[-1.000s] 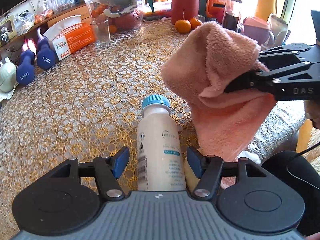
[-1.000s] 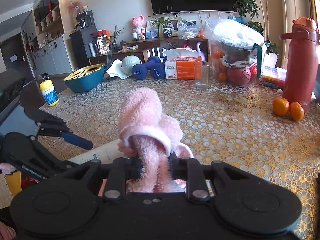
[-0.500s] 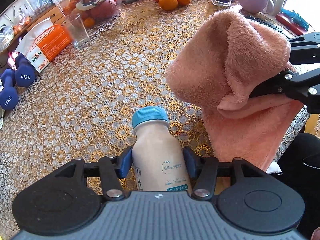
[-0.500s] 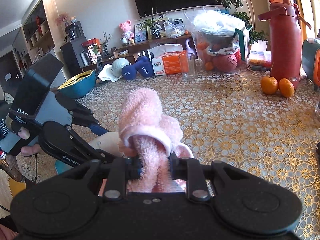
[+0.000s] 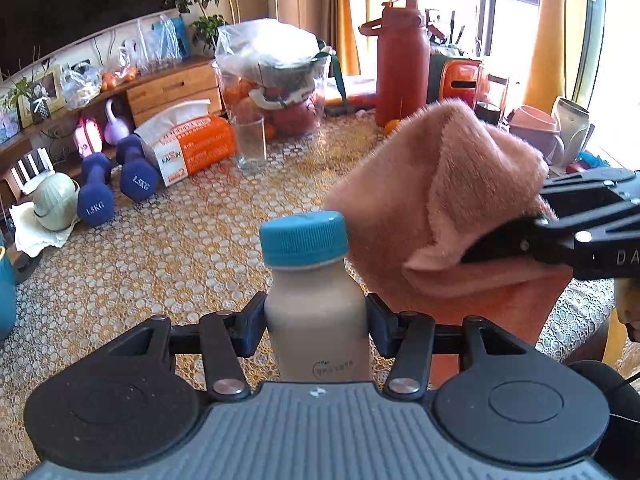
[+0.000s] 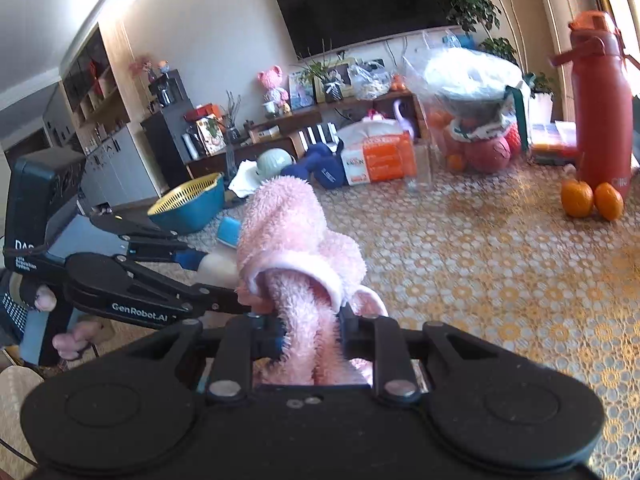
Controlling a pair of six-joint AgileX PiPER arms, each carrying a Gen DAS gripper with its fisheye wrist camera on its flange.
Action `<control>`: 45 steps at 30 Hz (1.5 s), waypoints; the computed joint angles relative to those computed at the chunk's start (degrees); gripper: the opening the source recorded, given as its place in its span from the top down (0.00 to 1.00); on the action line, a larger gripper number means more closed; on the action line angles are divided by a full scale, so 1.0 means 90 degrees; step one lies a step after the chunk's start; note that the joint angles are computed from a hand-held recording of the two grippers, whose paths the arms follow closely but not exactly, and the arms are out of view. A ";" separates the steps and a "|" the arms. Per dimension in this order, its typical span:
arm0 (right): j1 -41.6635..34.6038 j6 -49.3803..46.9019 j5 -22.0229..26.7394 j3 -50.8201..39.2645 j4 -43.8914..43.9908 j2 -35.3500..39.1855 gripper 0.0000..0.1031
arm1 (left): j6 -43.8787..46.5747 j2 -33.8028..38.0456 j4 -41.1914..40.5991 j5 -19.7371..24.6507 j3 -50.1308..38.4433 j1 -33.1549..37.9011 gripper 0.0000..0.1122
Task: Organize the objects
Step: 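Wipe the bottle shoulder and blue cap with the towel in the right tool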
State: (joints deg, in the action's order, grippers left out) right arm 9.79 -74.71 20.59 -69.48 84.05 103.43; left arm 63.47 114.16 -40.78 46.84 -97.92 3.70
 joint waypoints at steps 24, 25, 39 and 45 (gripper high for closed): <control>0.0126 0.3544 0.1255 -0.2251 -0.2862 0.2042 0.79 | 0.1283 -0.0256 -0.1088 -0.0095 0.0679 0.0350 0.55; 0.0233 0.3631 0.1023 -0.2130 -0.3210 0.1947 0.79 | 0.1229 -0.0241 -0.1042 -0.0004 0.0615 0.0389 0.55; 0.0159 0.1159 0.0283 -0.0846 -0.1422 -0.0202 0.80 | 0.1394 -0.0461 -0.1010 -0.0347 0.0995 0.0307 0.55; 0.0543 0.1010 0.0496 -0.1207 -0.1544 -0.0265 0.80 | 0.1274 -0.0443 -0.0965 -0.0399 0.0971 0.0269 0.55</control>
